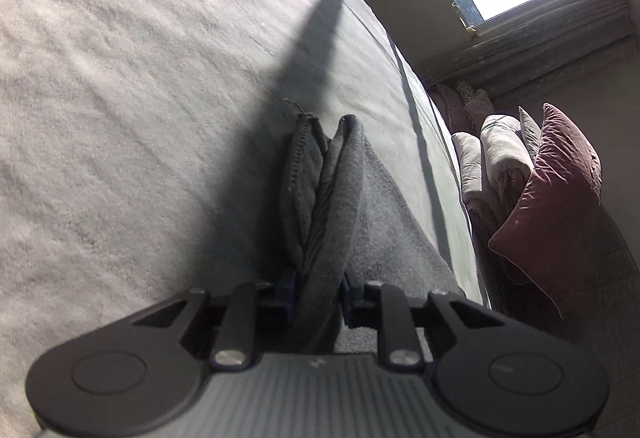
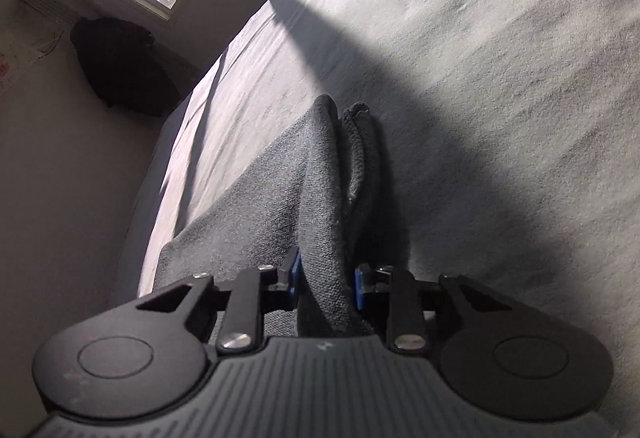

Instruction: Fold clothes

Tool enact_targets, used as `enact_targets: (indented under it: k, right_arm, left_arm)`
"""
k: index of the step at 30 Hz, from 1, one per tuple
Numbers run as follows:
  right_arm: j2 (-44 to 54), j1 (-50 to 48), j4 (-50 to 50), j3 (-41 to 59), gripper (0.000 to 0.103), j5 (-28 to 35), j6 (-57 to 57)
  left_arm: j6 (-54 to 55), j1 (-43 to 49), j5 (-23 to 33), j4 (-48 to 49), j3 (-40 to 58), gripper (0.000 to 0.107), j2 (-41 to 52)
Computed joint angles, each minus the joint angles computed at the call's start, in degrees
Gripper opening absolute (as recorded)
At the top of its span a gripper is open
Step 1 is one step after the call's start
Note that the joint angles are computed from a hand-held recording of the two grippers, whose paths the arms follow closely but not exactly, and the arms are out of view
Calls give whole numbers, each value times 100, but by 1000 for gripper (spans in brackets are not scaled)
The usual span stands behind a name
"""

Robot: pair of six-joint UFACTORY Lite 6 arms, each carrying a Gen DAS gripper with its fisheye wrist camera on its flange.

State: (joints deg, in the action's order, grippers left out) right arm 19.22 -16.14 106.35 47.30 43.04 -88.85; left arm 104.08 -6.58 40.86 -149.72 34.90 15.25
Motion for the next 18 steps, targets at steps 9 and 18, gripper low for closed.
enact_targets:
  k: [9, 18]
  right_arm:
    - [-1390, 103, -475, -643, 23, -365, 529]
    - [-3139, -668, -2183, -2007, 23, -34, 1500]
  left_arm:
    - [-855, 24, -978, 627, -642, 14, -1519]
    - [-3350, 50, -1811, 3221, -2221, 14, -4164]
